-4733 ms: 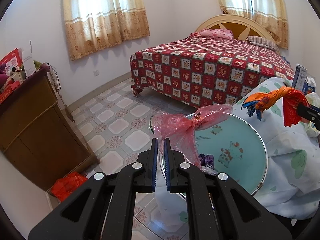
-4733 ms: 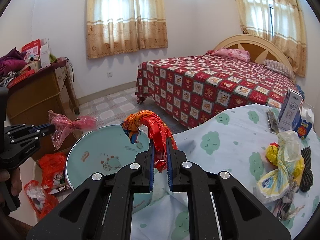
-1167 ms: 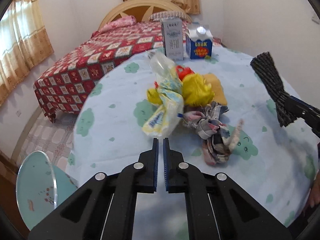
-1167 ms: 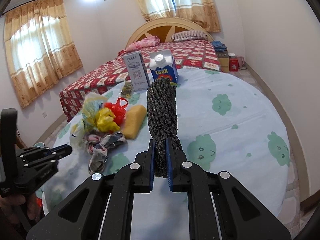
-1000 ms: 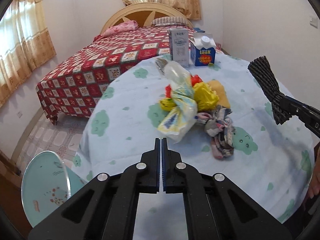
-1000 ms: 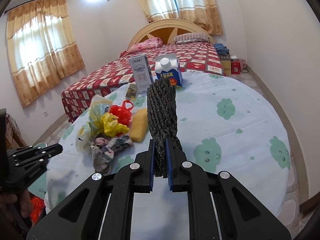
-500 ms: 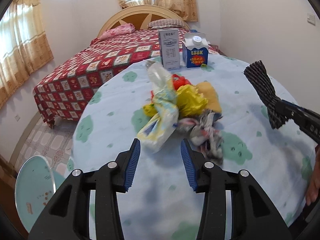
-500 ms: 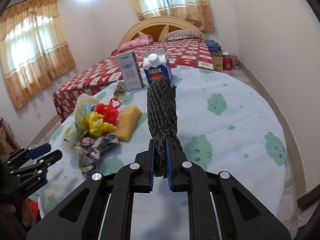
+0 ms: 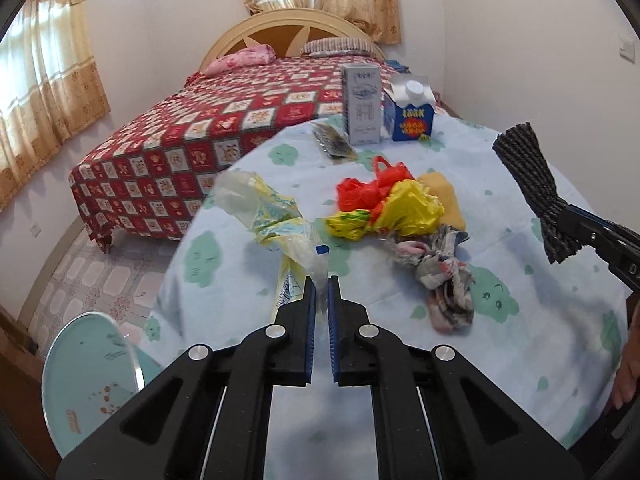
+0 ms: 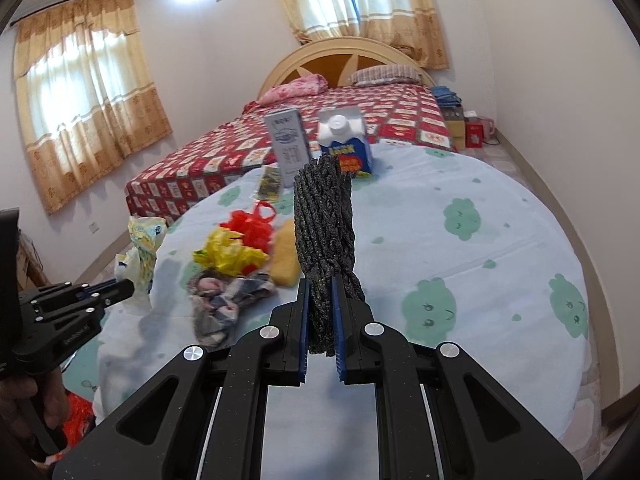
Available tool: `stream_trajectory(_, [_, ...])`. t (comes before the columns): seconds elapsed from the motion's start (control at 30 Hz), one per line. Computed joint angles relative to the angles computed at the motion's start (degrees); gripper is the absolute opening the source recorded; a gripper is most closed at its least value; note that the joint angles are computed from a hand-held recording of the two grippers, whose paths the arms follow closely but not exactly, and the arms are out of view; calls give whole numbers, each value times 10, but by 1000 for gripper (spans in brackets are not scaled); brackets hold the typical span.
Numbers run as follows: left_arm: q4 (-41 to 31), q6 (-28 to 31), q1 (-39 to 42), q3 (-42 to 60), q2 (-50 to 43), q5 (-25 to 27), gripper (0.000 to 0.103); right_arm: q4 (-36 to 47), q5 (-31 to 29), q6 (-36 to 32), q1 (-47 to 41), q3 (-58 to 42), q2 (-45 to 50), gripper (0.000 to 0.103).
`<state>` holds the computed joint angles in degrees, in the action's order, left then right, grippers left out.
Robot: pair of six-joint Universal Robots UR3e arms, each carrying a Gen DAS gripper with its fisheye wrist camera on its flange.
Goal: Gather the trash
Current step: 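Carry the clear-yellow bag and black rope over the teal bucket with both tools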
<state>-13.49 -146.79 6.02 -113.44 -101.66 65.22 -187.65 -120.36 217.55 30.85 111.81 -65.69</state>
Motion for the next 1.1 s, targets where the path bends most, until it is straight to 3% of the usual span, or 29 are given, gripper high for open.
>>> stream_trajectory(0.37, [-55, 70, 129, -66, 102, -94, 6, 85, -5, -26, 46, -159, 67, 11])
stream_trajectory(1.1, [-104, 151, 293, -97, 159, -156, 5, 256, 19, -103, 79, -508, 237, 11])
